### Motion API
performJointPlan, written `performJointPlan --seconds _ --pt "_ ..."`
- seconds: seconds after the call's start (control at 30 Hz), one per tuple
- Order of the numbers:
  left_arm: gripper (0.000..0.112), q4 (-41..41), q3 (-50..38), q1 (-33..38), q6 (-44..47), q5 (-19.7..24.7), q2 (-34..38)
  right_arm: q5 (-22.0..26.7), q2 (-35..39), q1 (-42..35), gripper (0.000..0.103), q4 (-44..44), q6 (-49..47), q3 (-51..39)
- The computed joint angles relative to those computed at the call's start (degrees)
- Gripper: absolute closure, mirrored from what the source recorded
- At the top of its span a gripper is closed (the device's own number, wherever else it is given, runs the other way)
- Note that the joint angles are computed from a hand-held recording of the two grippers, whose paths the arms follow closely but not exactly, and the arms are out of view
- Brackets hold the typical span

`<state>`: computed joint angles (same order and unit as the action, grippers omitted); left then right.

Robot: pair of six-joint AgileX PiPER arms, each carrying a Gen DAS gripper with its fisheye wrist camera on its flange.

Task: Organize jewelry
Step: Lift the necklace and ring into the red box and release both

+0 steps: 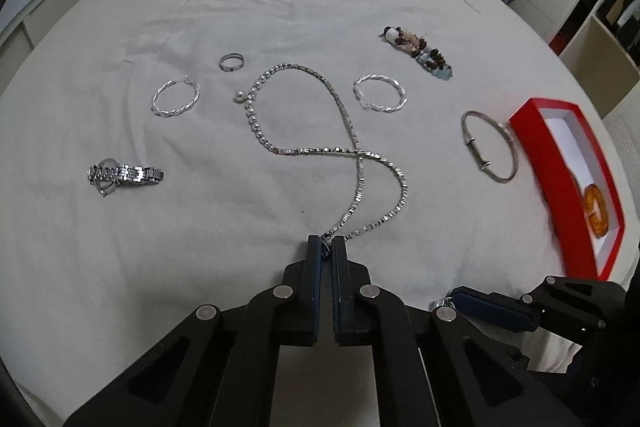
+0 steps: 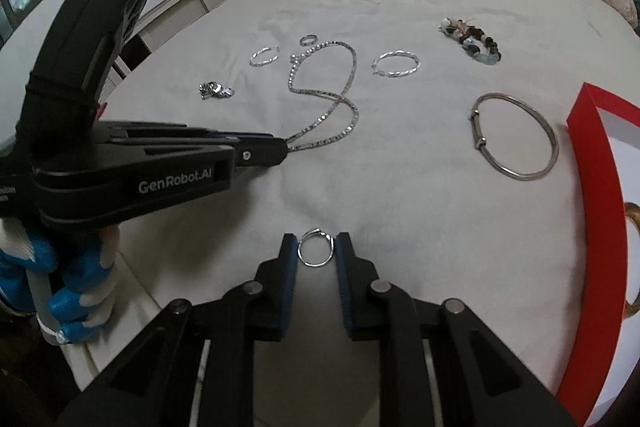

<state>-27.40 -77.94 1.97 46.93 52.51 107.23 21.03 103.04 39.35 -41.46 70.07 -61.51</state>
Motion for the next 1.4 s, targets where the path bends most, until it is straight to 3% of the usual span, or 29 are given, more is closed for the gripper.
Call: performJointPlan --seconds 0.37,0.83,1.1,1.23,1.4 --pt "0.109 -3.94 2.00 0.79 -0.11 3.15 -7.33 3.03 -9.03 2.52 0.085 -6.93 9.08 5.56" --pt "0.109 -10.49 -8.51 -3.70 -6.56 12.45 -15.40 15.49 -26.41 6.15 0.085 -13.53 15.34 10.29" --pt "0.109 -12.39 -23.26 -12.14 -15.84 16.24 -15.88 26.84 -37.26 9.27 0.085 -14.18 14.31 12.02" --pt "0.109 -10.20 -30.30 -19.16 -20.41 15.83 -14.16 33.48 -43.56 11.15 0.085 -13.95 13.72 14.01" --pt "0.109 -5.50 -34.41 -27.80 -24.12 13.62 -10.30 36.74 -49.76 9.49 0.085 -12.70 12.33 16.77"
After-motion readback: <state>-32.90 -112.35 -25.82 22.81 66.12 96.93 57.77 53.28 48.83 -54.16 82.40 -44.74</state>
